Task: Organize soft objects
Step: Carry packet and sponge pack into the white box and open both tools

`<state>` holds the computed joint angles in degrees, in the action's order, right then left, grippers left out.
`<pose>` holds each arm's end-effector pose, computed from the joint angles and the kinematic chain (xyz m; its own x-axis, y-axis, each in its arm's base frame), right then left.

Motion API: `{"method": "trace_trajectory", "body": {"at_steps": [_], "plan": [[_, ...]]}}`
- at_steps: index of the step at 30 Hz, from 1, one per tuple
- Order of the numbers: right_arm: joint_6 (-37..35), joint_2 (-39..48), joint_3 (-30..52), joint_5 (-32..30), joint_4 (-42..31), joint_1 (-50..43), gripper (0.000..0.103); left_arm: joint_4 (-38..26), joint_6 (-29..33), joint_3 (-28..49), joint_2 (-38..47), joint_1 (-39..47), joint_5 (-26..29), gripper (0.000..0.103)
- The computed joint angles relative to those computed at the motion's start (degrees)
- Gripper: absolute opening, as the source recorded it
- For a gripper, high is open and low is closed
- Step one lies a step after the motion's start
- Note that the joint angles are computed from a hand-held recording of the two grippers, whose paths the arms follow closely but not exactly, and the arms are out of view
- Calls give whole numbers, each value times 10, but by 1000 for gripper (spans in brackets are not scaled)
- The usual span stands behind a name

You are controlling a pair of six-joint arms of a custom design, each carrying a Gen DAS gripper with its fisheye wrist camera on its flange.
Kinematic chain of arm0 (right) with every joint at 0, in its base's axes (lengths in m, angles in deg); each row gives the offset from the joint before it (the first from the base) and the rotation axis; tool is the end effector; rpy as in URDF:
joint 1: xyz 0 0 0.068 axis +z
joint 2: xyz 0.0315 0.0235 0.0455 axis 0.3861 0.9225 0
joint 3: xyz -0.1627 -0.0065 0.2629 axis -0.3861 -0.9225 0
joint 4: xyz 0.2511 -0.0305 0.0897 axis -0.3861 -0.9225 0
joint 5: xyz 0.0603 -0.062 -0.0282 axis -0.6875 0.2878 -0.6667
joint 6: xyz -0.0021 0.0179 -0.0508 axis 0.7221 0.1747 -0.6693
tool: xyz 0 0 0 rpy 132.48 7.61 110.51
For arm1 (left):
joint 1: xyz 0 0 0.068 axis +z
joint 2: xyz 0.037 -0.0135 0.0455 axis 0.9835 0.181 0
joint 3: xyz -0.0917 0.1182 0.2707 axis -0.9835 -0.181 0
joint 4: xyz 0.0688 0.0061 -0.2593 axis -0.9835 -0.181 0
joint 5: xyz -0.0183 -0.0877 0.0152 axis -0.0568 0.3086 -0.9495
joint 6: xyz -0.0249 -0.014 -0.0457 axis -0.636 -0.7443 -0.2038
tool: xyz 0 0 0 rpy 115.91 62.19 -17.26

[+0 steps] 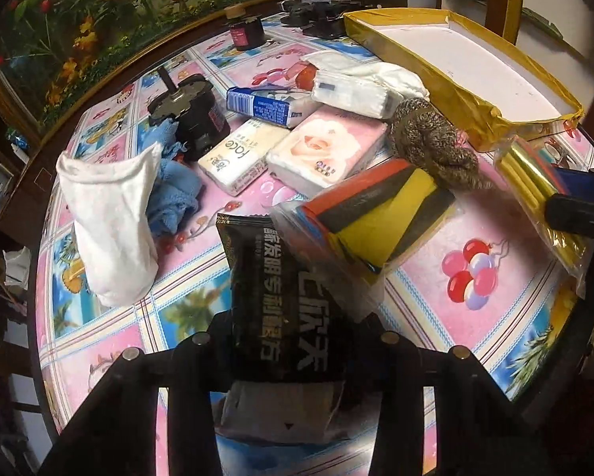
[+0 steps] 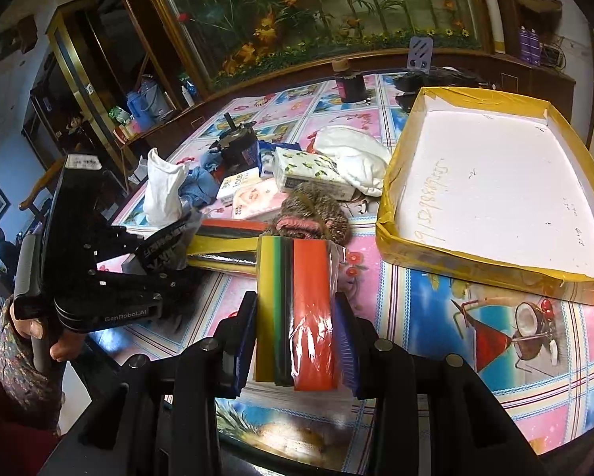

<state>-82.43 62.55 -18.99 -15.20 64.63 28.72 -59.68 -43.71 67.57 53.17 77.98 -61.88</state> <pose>0.3479 0.0602 0.0467 -0.6183 -0.4300 -0.6579 -0.7466 0.5829 0.3207 0.2762 0.0000 0.0352 -0.8876 -0.0473 -0.4581 -0.1342 0.9781 0.1589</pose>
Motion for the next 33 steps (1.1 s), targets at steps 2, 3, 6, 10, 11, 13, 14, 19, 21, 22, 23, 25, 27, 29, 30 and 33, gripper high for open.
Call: {"method": "trace_trajectory", "body": {"at_steps": [2,3,6,10,11,13,14,19,21,22,23,25,27,29,30,33], "plan": [[-1,-3,0,-9,-1,-3,40,19,1,-29,-24,23,25,41],[-2,-5,-1,-14,-1,-4,40,30,-1,-44,-40,31,33,41],[-2,-12,-5,-26,1,-5,40,63,1,-96,-115,67,56,41],[3,-29,-15,-38,14,-1,40,50,-7,-108,-192,83,80,41],[8,-34,-16,-40,18,1,40,43,-14,-103,-202,76,78,41],[18,-39,-17,-43,23,3,40,30,-28,-84,-208,58,79,41],[24,-39,-18,-44,27,3,40,21,-33,-72,-207,50,83,41],[53,-42,0,-43,22,-16,40,-23,-49,3,-168,-7,85,41],[69,-44,19,-49,13,-33,40,-45,-58,41,-147,-30,86,41],[79,-44,30,-53,8,-42,40,-57,-60,62,-137,-41,88,41],[88,-44,43,-56,2,-51,40,-69,-62,82,-128,-50,88,41],[107,-39,75,-62,-13,-67,40,-96,-67,128,-106,-64,92,41],[132,-28,112,-63,-25,-78,40,-129,-70,179,-82,-76,96,41],[155,-10,158,-67,-47,-87,40,-161,-70,235,-57,-87,92,41],[168,0,183,-68,-59,-89,40,-174,-70,259,-46,-91,88,41],[211,34,260,-54,-82,-91,40,-214,-68,335,-10,-93,95,41]]}}
